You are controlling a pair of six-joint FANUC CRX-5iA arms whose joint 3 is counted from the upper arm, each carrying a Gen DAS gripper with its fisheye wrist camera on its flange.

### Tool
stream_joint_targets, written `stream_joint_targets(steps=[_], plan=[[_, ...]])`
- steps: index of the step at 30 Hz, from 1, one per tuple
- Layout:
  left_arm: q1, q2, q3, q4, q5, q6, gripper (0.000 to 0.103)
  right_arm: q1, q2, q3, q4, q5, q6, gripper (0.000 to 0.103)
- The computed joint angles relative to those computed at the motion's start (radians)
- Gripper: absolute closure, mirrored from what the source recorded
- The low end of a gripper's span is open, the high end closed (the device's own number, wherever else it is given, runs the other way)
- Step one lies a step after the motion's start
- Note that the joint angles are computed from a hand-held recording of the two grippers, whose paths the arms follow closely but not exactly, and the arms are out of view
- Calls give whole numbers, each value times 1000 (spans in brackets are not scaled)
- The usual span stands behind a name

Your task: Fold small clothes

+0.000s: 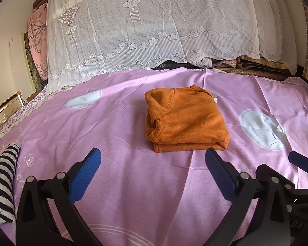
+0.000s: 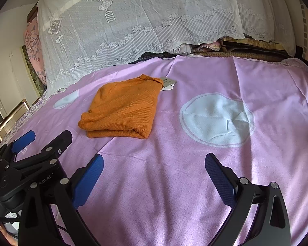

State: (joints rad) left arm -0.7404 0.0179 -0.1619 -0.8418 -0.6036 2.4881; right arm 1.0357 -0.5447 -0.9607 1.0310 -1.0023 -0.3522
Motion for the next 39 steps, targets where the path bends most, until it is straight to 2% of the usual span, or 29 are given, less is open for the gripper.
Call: stream_joint_targets(steps=[39], plan=[[8,-1,-2,8,7,-13,4,-5,-2,-1,-9,11,5,4]])
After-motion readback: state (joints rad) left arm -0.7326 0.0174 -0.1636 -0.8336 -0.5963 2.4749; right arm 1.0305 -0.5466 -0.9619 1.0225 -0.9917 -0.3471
